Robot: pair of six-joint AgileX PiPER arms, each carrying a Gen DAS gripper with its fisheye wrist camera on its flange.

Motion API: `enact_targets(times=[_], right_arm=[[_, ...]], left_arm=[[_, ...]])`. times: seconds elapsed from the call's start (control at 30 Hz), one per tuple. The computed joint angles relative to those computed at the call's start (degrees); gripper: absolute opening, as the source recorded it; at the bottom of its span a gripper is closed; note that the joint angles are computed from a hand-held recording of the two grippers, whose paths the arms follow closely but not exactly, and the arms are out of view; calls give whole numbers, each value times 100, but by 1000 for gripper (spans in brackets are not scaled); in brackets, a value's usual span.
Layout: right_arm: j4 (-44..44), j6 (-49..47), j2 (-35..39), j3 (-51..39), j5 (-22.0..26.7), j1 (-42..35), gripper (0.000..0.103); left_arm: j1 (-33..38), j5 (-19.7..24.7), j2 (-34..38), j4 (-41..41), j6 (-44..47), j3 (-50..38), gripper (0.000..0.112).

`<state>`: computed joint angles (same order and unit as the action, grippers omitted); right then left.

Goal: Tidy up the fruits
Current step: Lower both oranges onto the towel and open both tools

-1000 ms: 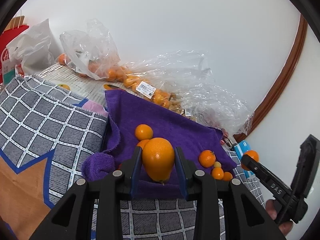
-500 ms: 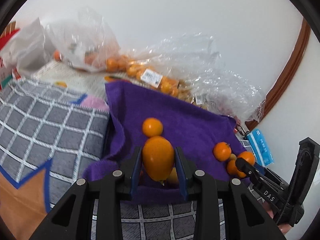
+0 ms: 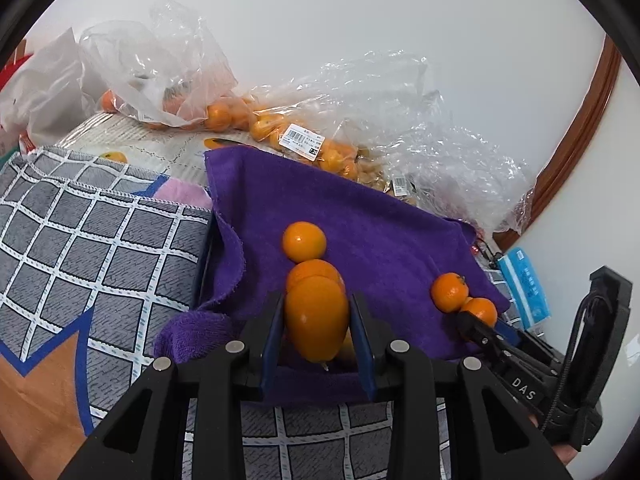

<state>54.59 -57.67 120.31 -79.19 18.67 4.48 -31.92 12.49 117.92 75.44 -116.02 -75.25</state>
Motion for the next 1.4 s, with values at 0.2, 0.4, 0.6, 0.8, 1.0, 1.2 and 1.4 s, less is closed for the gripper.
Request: enact_targets(times=[0.2,0.4,0.6,0.8,1.0,1.2,1.4], right_arm=[[-28,-26,-3,55,-49,44,39],[-134,53,44,6,6,51,39],[-327,201,87,-25,14,78,39],[-399,273,109,-31,26,82,39],[-182,42,56,90,-99,90,39],[411,-503,-34,243,-25,-6,42],[1522,-1759,-339,640,-274,48,48]], left_arm=[[22,-1,104,-686,647,-111,31],[36,14,136,-908,873,-137,31],[4,110,176,-1027,1079,-208,31],[-30,206,202,-1131,1258,-271,31],[-28,177,201,-1151,1334,-278,31],[-110,351,153,-697,981,-254,38],[-220,646,20,-118,541,-153,41]])
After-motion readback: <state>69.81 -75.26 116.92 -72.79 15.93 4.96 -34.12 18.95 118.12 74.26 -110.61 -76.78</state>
